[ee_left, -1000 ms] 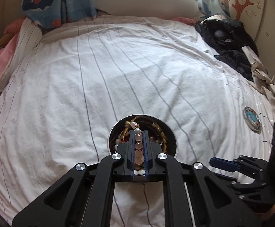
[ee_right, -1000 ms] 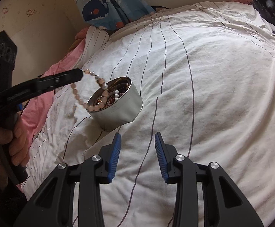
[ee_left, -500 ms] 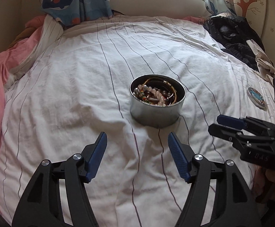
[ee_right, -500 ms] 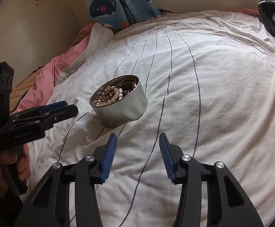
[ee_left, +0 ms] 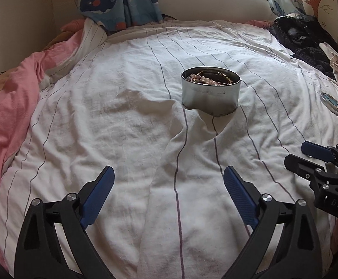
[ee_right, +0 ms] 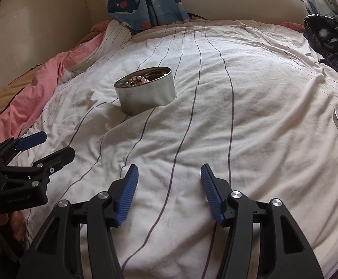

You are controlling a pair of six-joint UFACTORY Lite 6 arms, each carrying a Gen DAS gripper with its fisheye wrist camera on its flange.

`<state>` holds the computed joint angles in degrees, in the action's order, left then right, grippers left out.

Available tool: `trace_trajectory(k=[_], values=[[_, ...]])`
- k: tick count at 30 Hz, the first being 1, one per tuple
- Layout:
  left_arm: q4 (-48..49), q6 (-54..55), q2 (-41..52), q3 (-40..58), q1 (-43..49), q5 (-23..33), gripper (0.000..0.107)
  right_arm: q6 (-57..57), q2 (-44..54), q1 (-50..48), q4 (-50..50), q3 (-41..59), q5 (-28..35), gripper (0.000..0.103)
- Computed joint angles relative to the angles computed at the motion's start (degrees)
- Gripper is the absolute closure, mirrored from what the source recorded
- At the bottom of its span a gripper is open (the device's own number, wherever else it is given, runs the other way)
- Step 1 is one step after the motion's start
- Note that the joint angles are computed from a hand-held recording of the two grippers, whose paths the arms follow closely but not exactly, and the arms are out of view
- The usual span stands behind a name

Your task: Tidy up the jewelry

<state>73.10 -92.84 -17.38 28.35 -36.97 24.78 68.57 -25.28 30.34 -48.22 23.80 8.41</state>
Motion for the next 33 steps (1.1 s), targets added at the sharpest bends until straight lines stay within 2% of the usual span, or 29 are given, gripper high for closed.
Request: trace_trajectory(k=[3, 7, 10, 15, 20, 25, 33], values=[[2.1, -2.5, 1.6, 0.2, 0.0, 0.2, 0.012, 12.6, -0.4, 2.2, -11.2, -0.8, 2.3, 0.041], [2.7, -3.5, 1.9, 0.2, 1.0, -1.0, 0.011, 20.3, 0.0, 3.6, -18.1, -1.2, 4.1, 0.038], [4.4, -6.3, 1.0, -0.6, 1.9, -2.0, 0.011, 21.4, 0.5, 3.6, -19.1, -1.1, 4.2, 0.036], [-1.3, -2.3, 7.2, 2.8, 2.8, -1.0, 0.011, 21.4, 0.7, 3.1, -19.3, -1.1, 3.5, 0.032], [3.5, -8.0, 4.5, 0.2, 4.6, -4.0, 0.011, 21.9, 1.6, 2.6, -20.0, -0.9, 2.6, 0.031], [5.9, -7.5, 5.1, 0.4, 5.3, -7.7, 0.011, 22.5, 1.8, 2.6, -20.5, -0.8, 2.6, 0.030], [0.8, -2.9, 9.7, 3.6, 2.7, -4.3, 0.011, 26.1, 2.0, 3.8, -23.2, -0.6, 4.7, 0.024]])
